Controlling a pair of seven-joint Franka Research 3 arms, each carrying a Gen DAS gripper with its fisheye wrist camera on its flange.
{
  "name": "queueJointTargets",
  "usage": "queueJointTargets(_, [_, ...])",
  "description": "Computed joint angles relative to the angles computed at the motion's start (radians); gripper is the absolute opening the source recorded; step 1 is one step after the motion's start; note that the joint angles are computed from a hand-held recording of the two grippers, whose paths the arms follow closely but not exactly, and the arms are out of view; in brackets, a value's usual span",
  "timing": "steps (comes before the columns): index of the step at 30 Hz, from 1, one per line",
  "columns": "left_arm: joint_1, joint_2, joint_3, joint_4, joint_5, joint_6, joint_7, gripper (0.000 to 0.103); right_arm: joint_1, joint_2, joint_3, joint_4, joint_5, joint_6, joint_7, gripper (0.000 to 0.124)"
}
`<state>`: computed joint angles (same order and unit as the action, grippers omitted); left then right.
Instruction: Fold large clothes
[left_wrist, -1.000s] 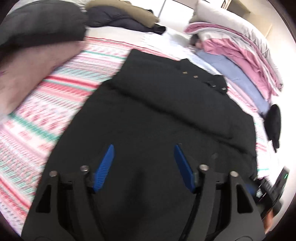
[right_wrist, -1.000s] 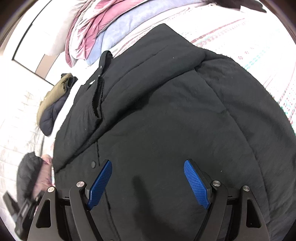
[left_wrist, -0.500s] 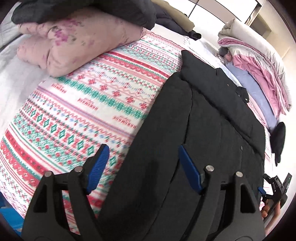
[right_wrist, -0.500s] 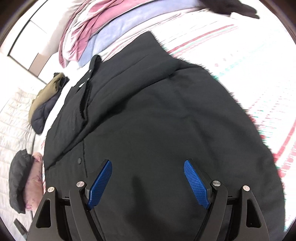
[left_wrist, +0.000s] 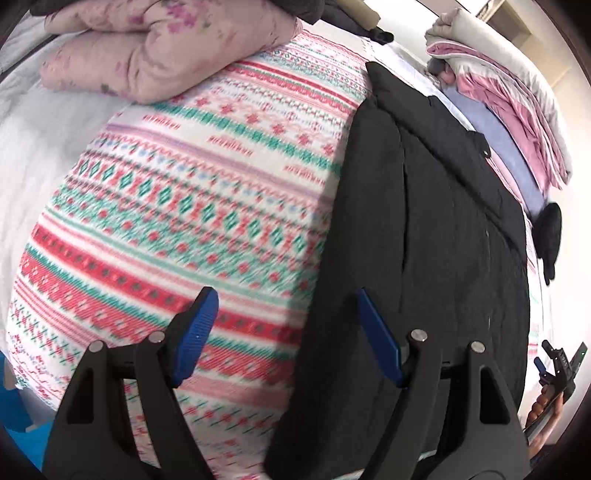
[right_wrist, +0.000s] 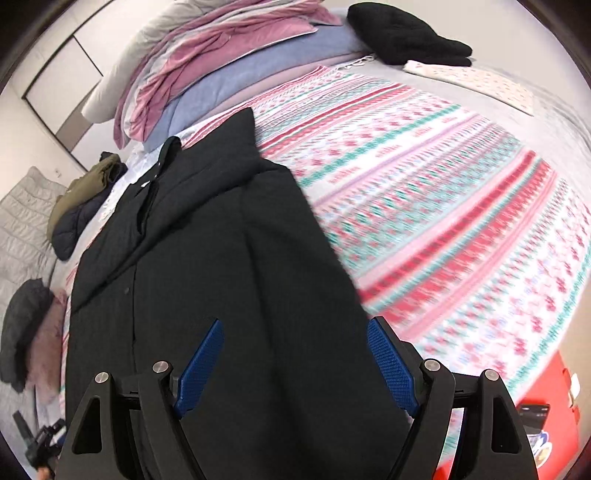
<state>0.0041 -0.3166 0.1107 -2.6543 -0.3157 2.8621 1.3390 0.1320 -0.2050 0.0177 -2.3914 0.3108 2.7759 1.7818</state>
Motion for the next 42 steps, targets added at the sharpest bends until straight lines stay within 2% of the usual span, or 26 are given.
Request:
queueJointTargets(2, [-0.063,-0.041,0.072,-0.039,-0.090,0.009,0.100,0.077,0.044,-0.068,-0.059,-0.082,0.127,0.021,-0.129,0.081])
queueJointTargets(4, [-0.122,-0.068,0.133,-0.064,-0.180,0.017,0.187,0.070,0.072,-0.133,-0.100,-0.163,0.242,0.045,-0.212,0.080])
queueJointTargets(6, [-0.200,-0.093,0.206,-0.075,-0.295,0.008,0.301,0.059,0.028,-0.194,-0.088,-0.244,0.254,0.033,-0.171,0.080])
queueJointTargets(8, [-0.241,-0.097,0.235,-0.070,-0.381,-0.011,0.384,0.059,-0.023,-0.233,-0.076,-0.282,0.221,-0.029,-0.100,0.080])
queueJointTargets(11, [-0.210,-0.069,0.178,-0.055,-0.392,-0.030,0.395,0.059,-0.001,-0.272,-0.125,-0.313,0.304,0.000,-0.153,0.080])
queueJointTargets(14, [-0.209,-0.037,0.145,-0.034,-0.447,-0.054,0.432,0.059,0.005,-0.266,-0.158,-0.303,0.332,-0.080,-0.191,0.080])
queueJointTargets(17, [-0.204,-0.026,0.097,-0.030,-0.489,-0.034,0.471,0.059,0.070,-0.275,-0.218,-0.307,0.506,-0.133,-0.304,0.080])
queueJointTargets(20, [-0.155,-0.012,0.008,-0.043,-0.422,0.019,0.405,0.057,0.107,-0.325,-0.175,-0.370,0.651,-0.065,-0.348,0.079])
queueJointTargets(21, [-0.131,-0.011,-0.019,-0.053,-0.383,0.037,0.355,0.047,0.141,-0.347,-0.160,-0.395,0.712,-0.012,-0.387,0.076])
queueJointTargets(22, [-0.126,-0.013,-0.025,-0.062,-0.367,0.053,0.325,0.042,0.162,-0.359,-0.131,-0.414,0.742,0.047,-0.405,0.073])
queueJointTargets(23, [-0.154,-0.019,0.004,-0.068,-0.391,0.064,0.339,0.031,0.158,-0.354,-0.092,-0.420,0.721,0.084,-0.381,0.059])
queueJointTargets(24, [-0.192,-0.028,0.041,-0.071,-0.430,0.069,0.370,0.021,0.129,-0.346,-0.037,-0.427,0.658,0.108,-0.321,0.037])
queueJointTargets(25, [-0.205,-0.038,0.053,-0.076,-0.441,0.078,0.380,0.018,0.112,-0.339,-0.012,-0.426,0.602,0.111,-0.281,0.027])
queueJointTargets(27, [-0.201,-0.052,0.045,-0.088,-0.413,0.096,0.364,0.015,0.103,-0.351,0.005,-0.442,0.543,0.135,-0.229,0.019])
queueJointTargets(31, [-0.193,-0.060,0.021,-0.105,-0.313,0.124,0.297,0.014,0.052,-0.391,0.117,-0.479,0.408,0.220,-0.121,0.017])
queueJointTargets(32, [-0.211,-0.054,0.041,-0.098,-0.307,0.117,0.296,0.018,0.054,-0.381,0.128,-0.471,0.382,0.224,-0.112,0.018])
queueJointTargets(33, [-0.231,-0.044,0.064,-0.089,-0.313,0.107,0.296,0.029,0.057,-0.371,0.140,-0.464,0.358,0.222,-0.099,0.021])
queueJointTargets(35, [-0.264,-0.029,0.100,-0.075,-0.350,0.092,0.304,0.047,-0.028,-0.344,0.240,-0.445,0.277,0.210,0.008,0.024])
queueJointTargets(37, [-0.264,-0.026,0.095,-0.075,-0.364,0.100,0.309,0.047,-0.078,-0.336,0.288,-0.434,0.230,0.179,0.102,0.028])
queueJointTargets(38, [-0.249,-0.024,0.075,-0.078,-0.345,0.110,0.300,0.046,-0.085,-0.323,0.293,-0.426,0.218,0.183,0.132,0.032])
queueJointTargets(39, [-0.221,-0.023,0.045,-0.083,-0.308,0.118,0.272,0.031,-0.087,-0.313,0.294,-0.422,0.211,0.190,0.160,0.032])
queueJointTargets(40, [-0.203,-0.019,0.024,-0.086,-0.277,0.128,0.246,0.022,-0.074,-0.309,0.277,-0.423,0.206,0.196,0.165,0.032])
queueJointTargets(41, [-0.218,-0.023,0.037,-0.088,-0.276,0.135,0.252,0.015,-0.054,-0.296,0.255,-0.419,0.205,0.211,0.163,0.032])
queueJointTargets(42, [-0.213,-0.031,0.032,-0.095,-0.261,0.148,0.235,0.012,-0.027,-0.284,0.231,-0.414,0.205,0.233,0.155,0.024])
